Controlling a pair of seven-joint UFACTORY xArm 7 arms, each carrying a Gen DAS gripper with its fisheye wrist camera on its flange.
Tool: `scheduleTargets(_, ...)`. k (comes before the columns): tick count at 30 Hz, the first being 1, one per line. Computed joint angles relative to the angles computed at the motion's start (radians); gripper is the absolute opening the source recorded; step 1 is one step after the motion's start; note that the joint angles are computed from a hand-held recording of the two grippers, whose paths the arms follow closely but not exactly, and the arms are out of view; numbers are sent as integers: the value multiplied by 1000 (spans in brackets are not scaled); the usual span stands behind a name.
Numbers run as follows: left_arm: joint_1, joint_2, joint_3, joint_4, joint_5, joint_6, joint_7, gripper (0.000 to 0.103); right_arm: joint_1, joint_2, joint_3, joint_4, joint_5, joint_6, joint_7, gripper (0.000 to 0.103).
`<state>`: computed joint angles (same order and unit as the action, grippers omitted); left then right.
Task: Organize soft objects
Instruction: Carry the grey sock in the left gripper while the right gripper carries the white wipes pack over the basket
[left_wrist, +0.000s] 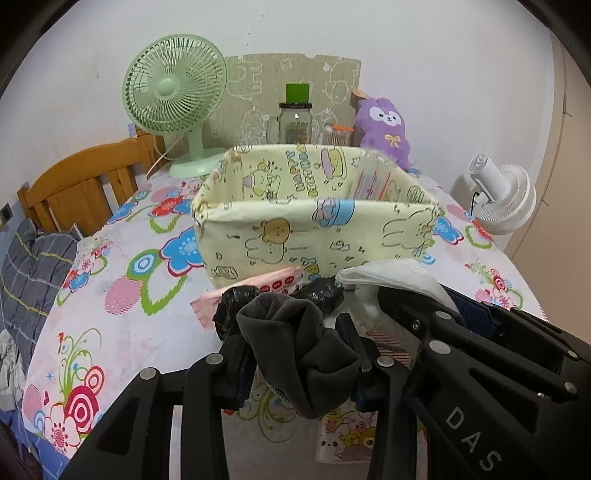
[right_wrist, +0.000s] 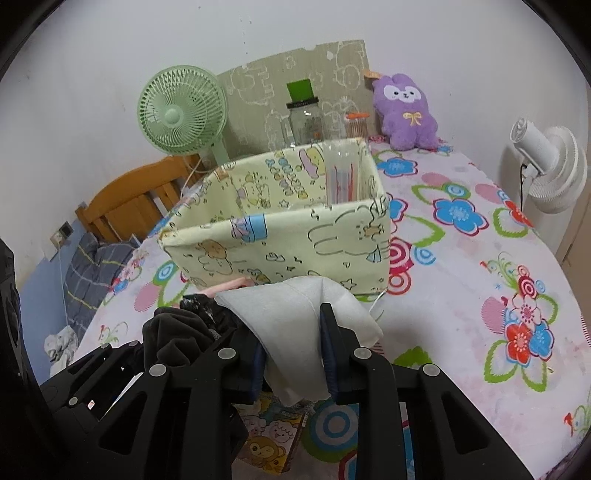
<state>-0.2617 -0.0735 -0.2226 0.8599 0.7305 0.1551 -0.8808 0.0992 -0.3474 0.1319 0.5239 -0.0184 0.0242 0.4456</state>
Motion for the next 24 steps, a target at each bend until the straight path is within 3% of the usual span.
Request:
scheduleTargets(9, 22, -56, -26, -8, -11, -10, 5, 41, -36, -79, 31, -7, -22, 23, 27, 29)
scheduleTargets(24, 75, -161, -92, -19, -115, 6, 103, 41, -42, -194, 38, 5, -40, 78, 51, 29)
